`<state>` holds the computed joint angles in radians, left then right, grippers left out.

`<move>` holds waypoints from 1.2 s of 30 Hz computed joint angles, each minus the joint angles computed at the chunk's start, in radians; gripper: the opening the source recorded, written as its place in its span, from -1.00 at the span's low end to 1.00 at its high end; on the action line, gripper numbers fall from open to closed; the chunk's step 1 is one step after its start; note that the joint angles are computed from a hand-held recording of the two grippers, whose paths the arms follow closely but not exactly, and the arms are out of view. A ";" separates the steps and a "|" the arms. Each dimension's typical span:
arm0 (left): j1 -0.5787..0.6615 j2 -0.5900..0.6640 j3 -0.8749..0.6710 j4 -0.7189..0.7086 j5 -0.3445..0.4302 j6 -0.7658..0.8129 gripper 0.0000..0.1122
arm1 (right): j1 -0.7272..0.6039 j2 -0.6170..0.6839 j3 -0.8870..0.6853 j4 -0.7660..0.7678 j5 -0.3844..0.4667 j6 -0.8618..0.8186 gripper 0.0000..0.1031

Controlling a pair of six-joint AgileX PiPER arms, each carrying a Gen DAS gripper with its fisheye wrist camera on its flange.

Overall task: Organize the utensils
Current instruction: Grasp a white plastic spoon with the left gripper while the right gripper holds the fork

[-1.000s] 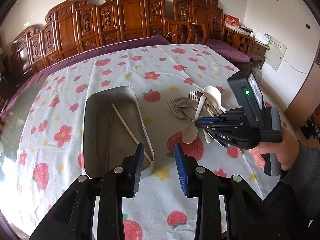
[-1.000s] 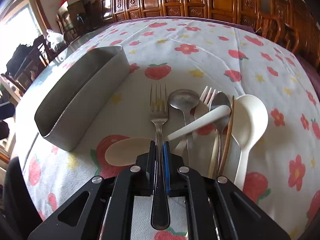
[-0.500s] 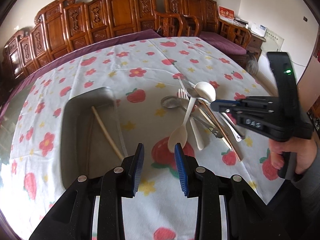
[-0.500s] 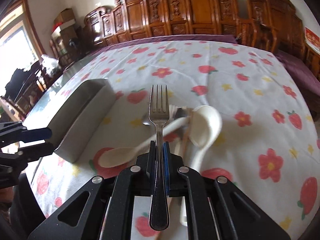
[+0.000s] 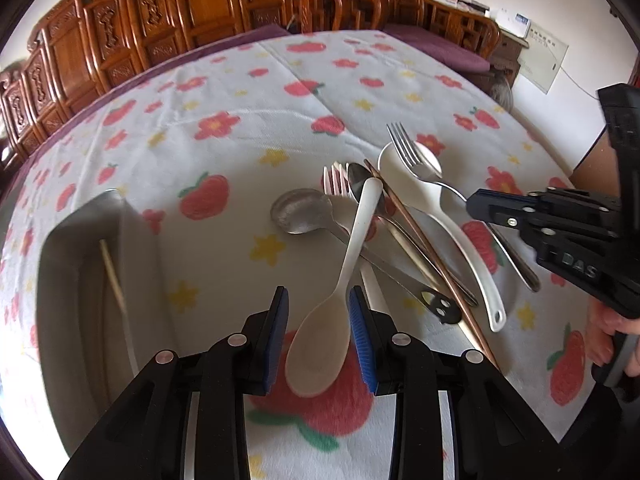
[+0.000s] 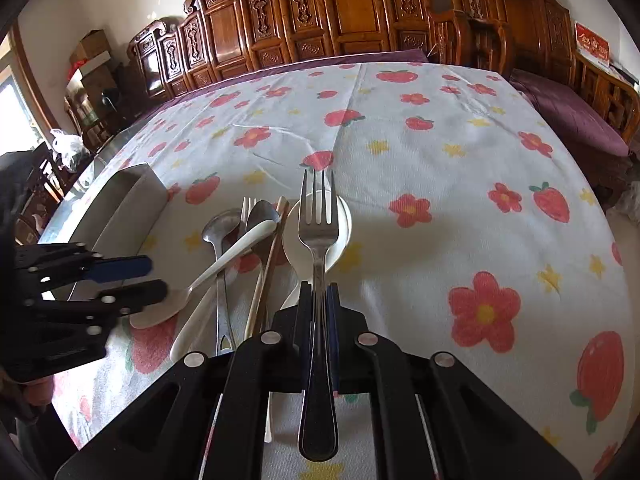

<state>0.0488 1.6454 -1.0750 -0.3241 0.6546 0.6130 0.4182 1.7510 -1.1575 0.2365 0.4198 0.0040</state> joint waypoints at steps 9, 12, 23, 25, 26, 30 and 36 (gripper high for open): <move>-0.042 0.070 -0.045 0.027 0.003 -0.015 -0.54 | -0.003 -0.011 0.011 0.026 -0.006 -0.026 -0.83; -0.053 0.083 -0.050 0.054 -0.009 -0.048 -0.65 | 0.001 -0.014 0.010 0.026 -0.004 -0.025 -0.83; -0.057 0.102 -0.043 0.021 -0.047 -0.014 -0.68 | 0.009 -0.022 0.009 0.019 0.001 -0.017 -0.82; -0.052 0.099 -0.033 -0.011 -0.055 0.026 -0.80 | 0.011 -0.024 0.008 0.013 0.001 -0.013 -0.82; -0.052 0.097 -0.031 -0.012 -0.057 0.027 -0.81 | 0.012 -0.025 0.007 0.011 0.001 -0.011 -0.82; -0.049 0.078 -0.015 -0.009 -0.070 0.019 -0.89 | 0.023 -0.038 0.008 -0.017 -0.005 0.017 -0.82; -0.027 0.025 0.020 -0.034 -0.068 0.041 -0.89 | 0.048 -0.054 0.007 -0.037 -0.010 0.035 -0.82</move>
<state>0.0214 1.6706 -1.0551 -0.3576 0.5865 0.6541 0.4664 1.6975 -1.1507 0.1991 0.4094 0.0391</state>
